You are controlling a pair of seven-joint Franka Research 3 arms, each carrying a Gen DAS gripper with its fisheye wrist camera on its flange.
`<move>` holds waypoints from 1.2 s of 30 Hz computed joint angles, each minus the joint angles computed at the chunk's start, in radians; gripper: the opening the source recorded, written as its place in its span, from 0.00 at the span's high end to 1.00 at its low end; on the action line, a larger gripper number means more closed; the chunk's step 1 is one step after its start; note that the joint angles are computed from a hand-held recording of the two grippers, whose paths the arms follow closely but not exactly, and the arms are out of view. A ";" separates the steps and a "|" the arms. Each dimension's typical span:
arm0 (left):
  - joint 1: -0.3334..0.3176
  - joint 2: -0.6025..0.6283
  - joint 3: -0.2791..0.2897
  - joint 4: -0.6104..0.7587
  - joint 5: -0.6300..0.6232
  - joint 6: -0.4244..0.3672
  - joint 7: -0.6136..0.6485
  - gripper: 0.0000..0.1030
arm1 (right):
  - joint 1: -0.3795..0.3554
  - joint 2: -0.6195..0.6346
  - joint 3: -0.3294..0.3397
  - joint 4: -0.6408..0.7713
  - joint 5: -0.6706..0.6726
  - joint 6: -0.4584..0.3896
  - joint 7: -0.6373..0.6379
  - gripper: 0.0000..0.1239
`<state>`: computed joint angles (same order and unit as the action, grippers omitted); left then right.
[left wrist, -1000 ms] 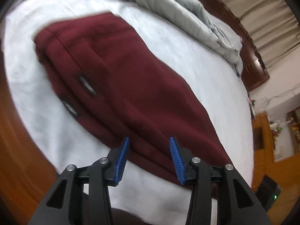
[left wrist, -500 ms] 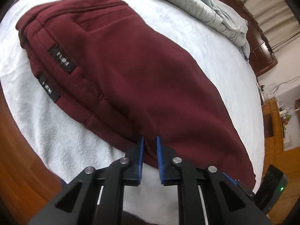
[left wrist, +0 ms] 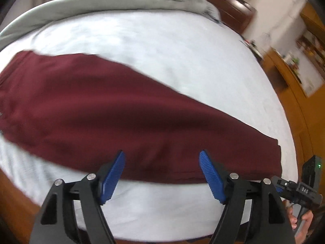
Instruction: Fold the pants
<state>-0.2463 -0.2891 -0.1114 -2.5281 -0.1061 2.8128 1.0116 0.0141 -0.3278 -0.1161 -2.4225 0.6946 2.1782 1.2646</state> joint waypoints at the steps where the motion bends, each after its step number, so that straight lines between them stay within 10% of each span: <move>1: -0.007 0.042 -0.006 0.036 0.002 0.006 0.004 0.26 | -0.010 -0.002 -0.006 -0.007 0.002 0.009 0.015 0.44; 10: 0.015 0.230 -0.074 0.179 0.066 0.004 0.002 0.26 | -0.042 0.077 -0.036 0.021 0.069 0.095 0.025 0.49; 31: 0.007 0.212 -0.084 0.124 0.058 0.024 0.030 0.16 | -0.110 0.113 -0.052 0.065 0.086 0.085 0.072 0.54; 36: 0.011 0.217 -0.092 0.132 0.110 0.014 0.003 0.14 | -0.108 0.154 -0.038 0.095 0.074 0.129 0.089 1.00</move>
